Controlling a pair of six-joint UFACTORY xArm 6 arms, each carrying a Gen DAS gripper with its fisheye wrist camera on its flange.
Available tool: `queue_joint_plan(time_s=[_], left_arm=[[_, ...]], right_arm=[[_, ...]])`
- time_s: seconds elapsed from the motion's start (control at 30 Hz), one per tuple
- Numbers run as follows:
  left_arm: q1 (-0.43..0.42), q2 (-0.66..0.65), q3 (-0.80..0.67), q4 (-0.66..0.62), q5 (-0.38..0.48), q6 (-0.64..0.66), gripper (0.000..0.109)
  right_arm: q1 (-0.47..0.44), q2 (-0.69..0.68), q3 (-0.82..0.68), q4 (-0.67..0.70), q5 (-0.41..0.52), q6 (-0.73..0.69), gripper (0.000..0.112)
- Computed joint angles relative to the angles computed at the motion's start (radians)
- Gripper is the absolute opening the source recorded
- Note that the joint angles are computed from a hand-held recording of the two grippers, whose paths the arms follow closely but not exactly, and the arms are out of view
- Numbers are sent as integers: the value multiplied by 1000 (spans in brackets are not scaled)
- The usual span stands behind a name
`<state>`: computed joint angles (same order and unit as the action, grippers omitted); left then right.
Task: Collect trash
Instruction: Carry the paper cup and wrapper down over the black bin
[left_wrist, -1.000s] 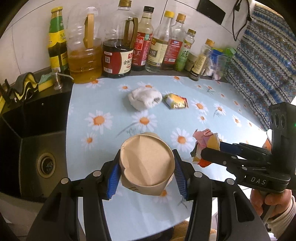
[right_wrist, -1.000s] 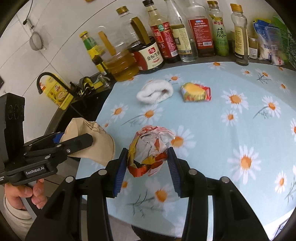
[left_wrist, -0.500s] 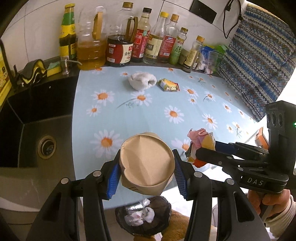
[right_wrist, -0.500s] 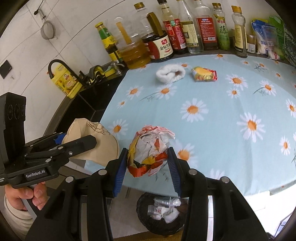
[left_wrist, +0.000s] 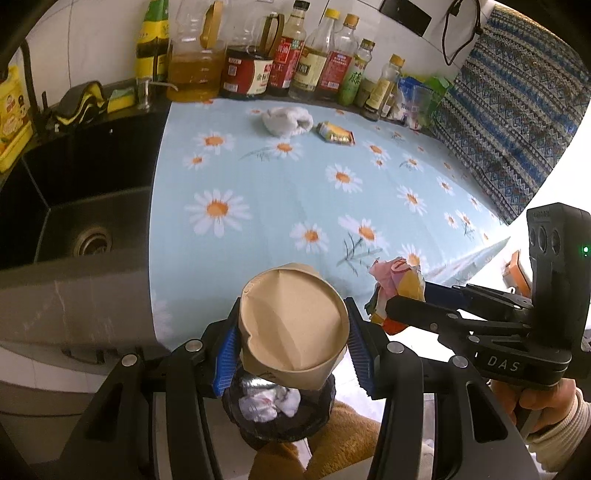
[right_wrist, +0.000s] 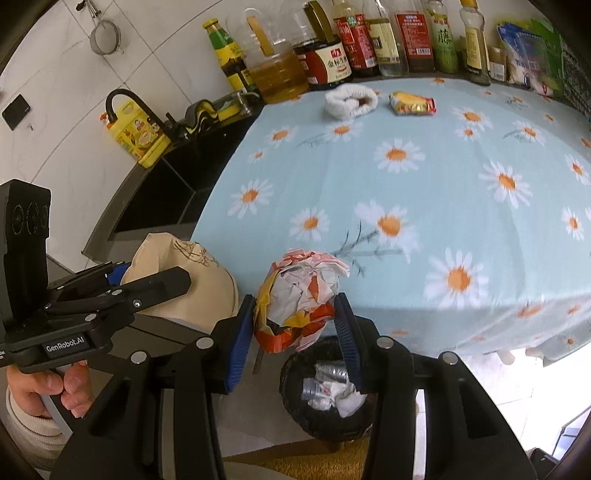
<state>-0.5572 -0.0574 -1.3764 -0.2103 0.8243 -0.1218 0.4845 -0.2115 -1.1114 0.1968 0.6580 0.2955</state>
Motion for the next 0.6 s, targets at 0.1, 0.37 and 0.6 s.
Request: queue_joint_plan(time_s=[0.1, 0.37, 0.6], left_arm=[[-7, -29, 49, -9, -3, -2, 49], [-23, -68, 133, -32, -2, -13, 49], [-41, -77, 196, -63, 2, -22, 49]], right_arm=[[17, -23, 39, -5, -4, 21, 44], [39, -70, 128, 10, -3, 43, 44], [46, -99, 197, 28, 8, 54, 44]])
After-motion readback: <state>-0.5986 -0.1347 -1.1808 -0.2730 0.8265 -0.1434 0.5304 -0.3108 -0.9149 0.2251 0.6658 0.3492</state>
